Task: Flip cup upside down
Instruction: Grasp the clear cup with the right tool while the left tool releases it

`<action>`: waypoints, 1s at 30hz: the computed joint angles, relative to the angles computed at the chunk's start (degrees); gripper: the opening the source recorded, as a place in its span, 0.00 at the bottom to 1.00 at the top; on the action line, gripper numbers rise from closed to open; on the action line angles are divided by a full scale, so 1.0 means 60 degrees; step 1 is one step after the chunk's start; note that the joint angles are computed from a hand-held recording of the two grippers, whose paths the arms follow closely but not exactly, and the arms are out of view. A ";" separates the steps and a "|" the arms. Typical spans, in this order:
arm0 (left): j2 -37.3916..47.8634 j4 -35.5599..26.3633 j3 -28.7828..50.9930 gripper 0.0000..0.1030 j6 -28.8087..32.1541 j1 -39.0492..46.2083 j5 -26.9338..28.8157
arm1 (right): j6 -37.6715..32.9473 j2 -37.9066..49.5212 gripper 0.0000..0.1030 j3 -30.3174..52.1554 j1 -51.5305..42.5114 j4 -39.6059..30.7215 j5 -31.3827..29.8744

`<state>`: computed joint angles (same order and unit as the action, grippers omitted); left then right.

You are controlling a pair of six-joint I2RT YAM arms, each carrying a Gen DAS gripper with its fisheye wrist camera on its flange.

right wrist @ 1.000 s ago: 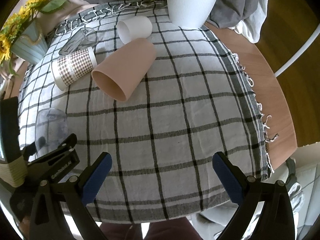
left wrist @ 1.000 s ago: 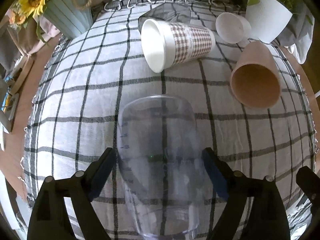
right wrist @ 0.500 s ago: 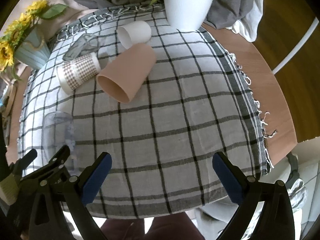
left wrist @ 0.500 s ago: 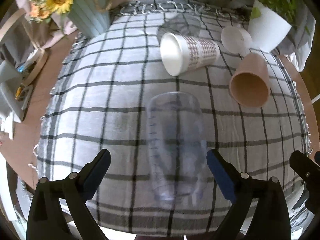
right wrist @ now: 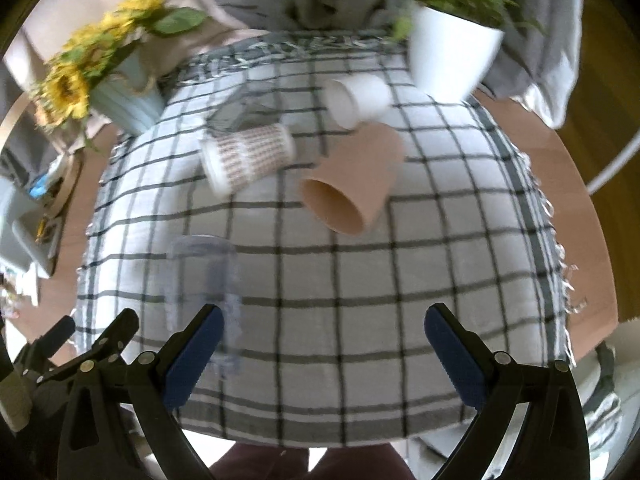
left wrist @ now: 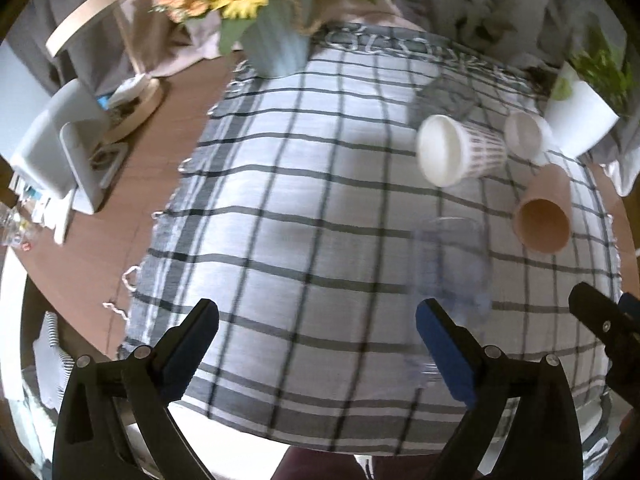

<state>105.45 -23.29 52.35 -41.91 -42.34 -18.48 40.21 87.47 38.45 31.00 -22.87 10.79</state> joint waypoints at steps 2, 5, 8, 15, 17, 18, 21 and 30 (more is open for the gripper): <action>-0.0075 0.0076 -0.0206 0.98 0.0086 0.0220 0.0065 | -0.0098 0.0389 0.98 0.0266 0.0222 0.0238 -0.0044; -0.0192 0.0254 -0.0534 0.98 0.0222 0.0605 0.0163 | -0.0232 0.1060 0.98 0.0758 0.0430 0.0483 -0.0281; -0.0121 0.0396 -0.0724 0.98 0.0473 0.0937 0.0195 | -0.0320 0.1717 0.98 0.1261 0.0635 0.0596 -0.0423; 0.0299 0.0764 -0.0862 0.98 0.1034 0.1582 0.0380 | -0.0507 0.3234 0.98 0.2367 0.0638 0.0692 -0.1130; 0.0480 0.0836 -0.0811 0.98 0.1197 0.1745 0.0450 | -0.0540 0.3731 0.97 0.2685 0.0534 0.0754 -0.1405; 0.0523 0.0891 -0.0817 0.98 0.1289 0.1822 0.0475 | -0.0565 0.3934 0.96 0.2837 0.0475 0.0701 -0.1565; 0.0722 0.1022 -0.0773 0.98 0.1548 0.1996 0.0463 | -0.0563 0.4543 0.93 0.3314 0.0306 0.0635 -0.1849; 0.1086 0.1334 -0.0668 0.98 0.1806 0.2344 0.0860 | -0.0663 0.5913 0.82 0.4652 -0.0039 0.0123 -0.2583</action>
<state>111.97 -15.28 48.34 -31.08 -28.27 -13.32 36.23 122.95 66.36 30.77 -22.14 -4.70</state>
